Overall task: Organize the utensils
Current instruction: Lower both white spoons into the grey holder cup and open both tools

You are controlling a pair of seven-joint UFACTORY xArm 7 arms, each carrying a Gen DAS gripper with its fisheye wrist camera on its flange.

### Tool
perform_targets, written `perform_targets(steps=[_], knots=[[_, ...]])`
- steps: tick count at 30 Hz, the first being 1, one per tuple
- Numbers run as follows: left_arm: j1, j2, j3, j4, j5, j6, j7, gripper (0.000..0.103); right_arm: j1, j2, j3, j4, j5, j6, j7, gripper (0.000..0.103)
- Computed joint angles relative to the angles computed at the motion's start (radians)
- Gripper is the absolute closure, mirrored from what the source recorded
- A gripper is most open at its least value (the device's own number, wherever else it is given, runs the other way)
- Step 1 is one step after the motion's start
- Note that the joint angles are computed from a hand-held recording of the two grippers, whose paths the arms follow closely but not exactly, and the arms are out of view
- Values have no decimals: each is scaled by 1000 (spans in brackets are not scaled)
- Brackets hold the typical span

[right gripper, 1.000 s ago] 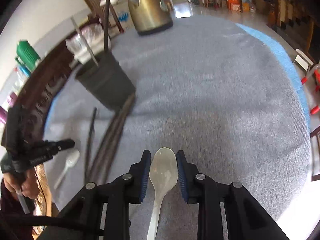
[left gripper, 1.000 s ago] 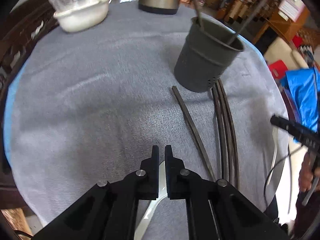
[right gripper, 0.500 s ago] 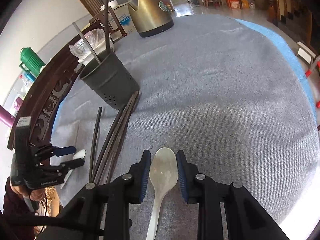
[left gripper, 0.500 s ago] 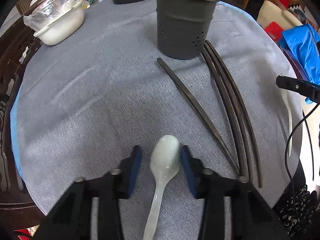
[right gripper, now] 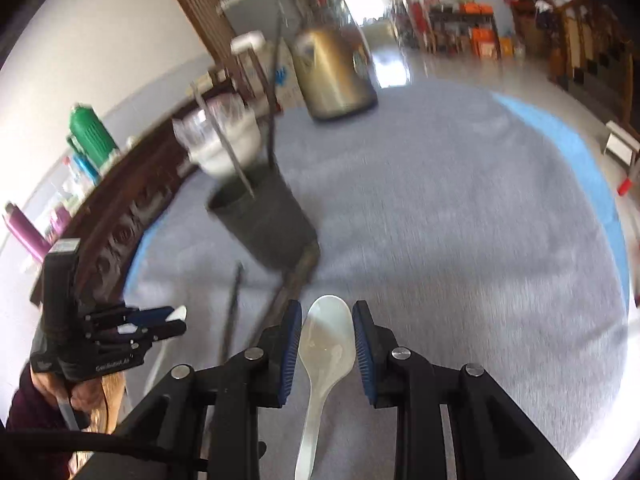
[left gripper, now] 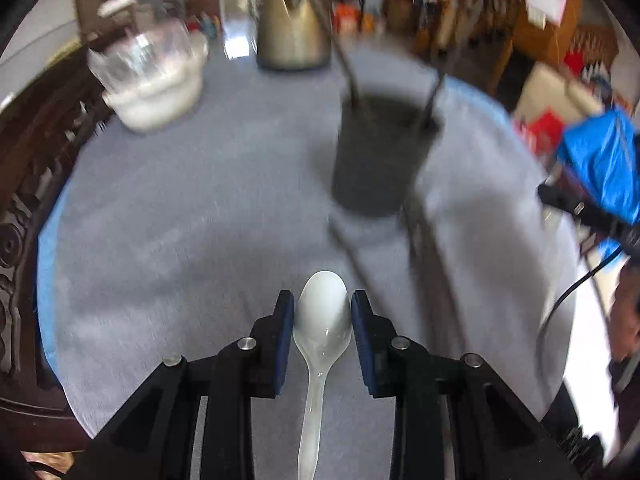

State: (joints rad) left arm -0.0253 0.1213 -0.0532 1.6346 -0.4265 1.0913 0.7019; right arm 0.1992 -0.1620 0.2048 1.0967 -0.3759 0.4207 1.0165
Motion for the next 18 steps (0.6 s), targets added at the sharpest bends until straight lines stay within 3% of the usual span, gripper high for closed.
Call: perform_targets(steps=[5, 11, 15, 18], knots=[[7, 3, -14, 67, -188, -99, -49, 72, -104, 36, 72, 101, -435, -63, 396, 75], [-7, 41, -50, 175, -365, -268, -88, 72, -100, 105, 76, 265, -946, 6, 877, 75], [-38, 106, -102, 223, -472, -469, -88, 72, -38, 173, 62, 365, -1199, 139, 1083, 75], [-57, 176, -133, 274, -470, -559, -128, 72, 14, 242, 38, 434, -1263, 209, 1139, 75]])
